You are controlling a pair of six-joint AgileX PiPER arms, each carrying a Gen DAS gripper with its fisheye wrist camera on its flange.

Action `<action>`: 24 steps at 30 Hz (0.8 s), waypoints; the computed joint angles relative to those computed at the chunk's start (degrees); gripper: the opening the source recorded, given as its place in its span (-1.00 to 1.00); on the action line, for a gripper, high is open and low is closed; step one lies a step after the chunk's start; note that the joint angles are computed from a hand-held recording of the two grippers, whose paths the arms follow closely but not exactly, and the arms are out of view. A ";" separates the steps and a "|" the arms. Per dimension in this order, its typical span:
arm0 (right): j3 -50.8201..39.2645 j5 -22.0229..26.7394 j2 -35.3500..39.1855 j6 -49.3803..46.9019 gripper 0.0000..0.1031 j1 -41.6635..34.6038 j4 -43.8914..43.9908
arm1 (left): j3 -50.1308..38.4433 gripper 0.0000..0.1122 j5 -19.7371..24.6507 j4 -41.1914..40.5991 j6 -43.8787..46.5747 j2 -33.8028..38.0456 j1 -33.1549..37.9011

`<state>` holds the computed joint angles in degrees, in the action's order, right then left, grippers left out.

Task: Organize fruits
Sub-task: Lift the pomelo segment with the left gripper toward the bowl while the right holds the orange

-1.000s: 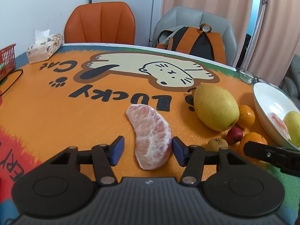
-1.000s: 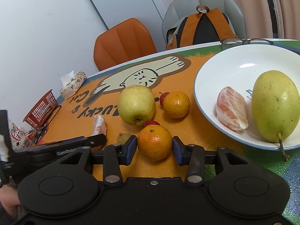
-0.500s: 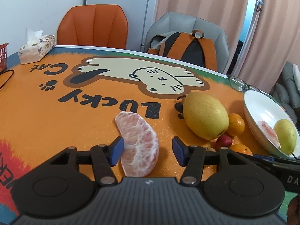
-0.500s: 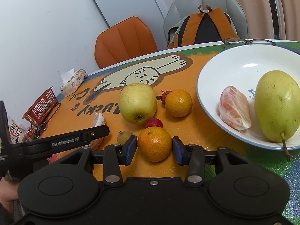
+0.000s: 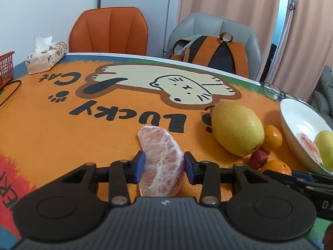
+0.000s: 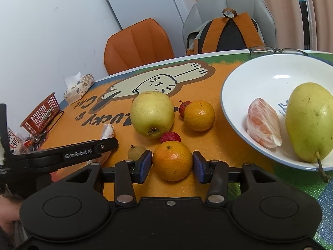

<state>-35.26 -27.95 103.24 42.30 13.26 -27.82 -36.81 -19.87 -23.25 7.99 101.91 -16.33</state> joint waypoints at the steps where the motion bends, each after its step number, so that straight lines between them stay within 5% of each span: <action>1: 0.02 0.08 -0.03 -0.23 -0.16 -0.01 0.06 | 0.56 -0.31 0.05 3.50 -3.31 -0.38 0.48; 4: 0.26 0.21 -0.20 -2.02 -0.18 0.44 1.58 | 1.95 -0.31 0.34 12.07 -11.21 -1.56 1.74; 24: 4.88 1.18 -7.34 -4.91 -0.19 1.18 5.06 | 6.51 -0.31 2.48 14.97 -14.90 -12.82 -0.67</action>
<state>-30.38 -26.78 95.90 37.40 14.44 -22.76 -30.30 -17.38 -8.28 -6.91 89.09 -17.00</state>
